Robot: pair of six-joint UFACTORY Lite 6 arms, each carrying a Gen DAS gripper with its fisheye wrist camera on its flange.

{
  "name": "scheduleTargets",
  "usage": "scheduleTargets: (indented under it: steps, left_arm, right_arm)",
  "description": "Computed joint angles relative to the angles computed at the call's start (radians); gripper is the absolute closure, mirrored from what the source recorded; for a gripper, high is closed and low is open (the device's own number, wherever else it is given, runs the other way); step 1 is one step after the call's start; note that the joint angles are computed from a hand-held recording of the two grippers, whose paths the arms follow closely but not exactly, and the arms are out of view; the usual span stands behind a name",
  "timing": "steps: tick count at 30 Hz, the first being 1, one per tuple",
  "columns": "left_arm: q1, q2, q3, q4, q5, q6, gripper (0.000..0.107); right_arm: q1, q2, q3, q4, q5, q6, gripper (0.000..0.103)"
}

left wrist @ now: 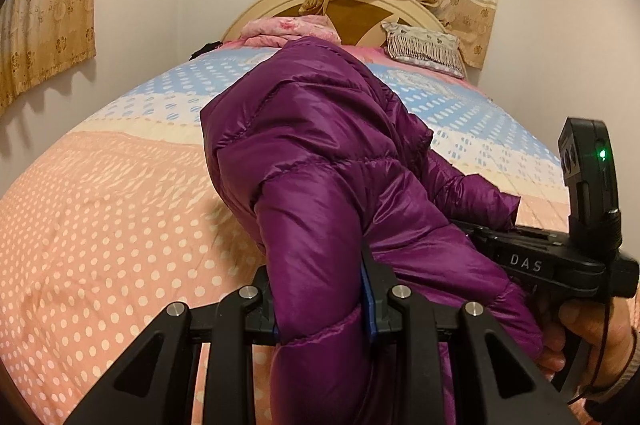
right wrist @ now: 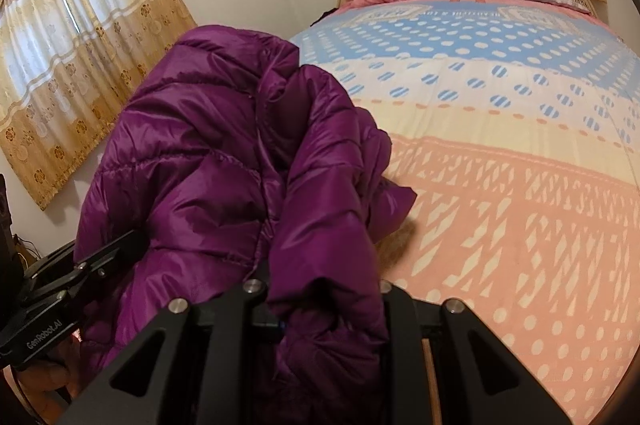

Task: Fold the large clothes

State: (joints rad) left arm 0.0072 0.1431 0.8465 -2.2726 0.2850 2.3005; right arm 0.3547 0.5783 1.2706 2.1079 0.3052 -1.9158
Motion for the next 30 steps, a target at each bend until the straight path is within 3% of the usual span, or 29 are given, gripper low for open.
scheduleTargets:
  steps: [5, 9, 12, 16, 23, 27, 30]
  left_arm:
    - [0.006, 0.035, 0.008, -0.055, -0.001, 0.067, 0.076]
    - [-0.004, 0.062, 0.013, -0.137, -0.025, 0.138, 0.06]
    - [0.01, 0.099, 0.026, -0.108, -0.024, 0.083, 0.047]
    - [0.019, 0.12, 0.025, -0.152, -0.008, 0.114, 0.038]
    - [0.029, 0.138, 0.013, -0.168, 0.023, 0.109, 0.03]
    - [0.04, 0.135, 0.0, -0.157, 0.027, 0.089, 0.026]
    - [0.027, 0.102, -0.037, -0.246, 0.016, 0.19, 0.026]
  right_arm:
    - [0.003, 0.026, 0.024, -0.037, -0.013, 0.04, 0.08]
    - [0.005, 0.053, 0.046, -0.057, -0.024, 0.062, 0.079]
    - [0.005, 0.072, 0.066, -0.093, -0.031, 0.098, 0.079]
    - [0.007, 0.088, 0.082, -0.117, -0.042, 0.127, 0.075]
    - [0.018, 0.109, 0.088, -0.032, -0.058, 0.06, 0.068]
    - [0.029, 0.112, 0.103, -0.068, -0.095, 0.092, 0.063]
    - [0.043, 0.112, 0.12, -0.165, -0.137, 0.185, 0.062]
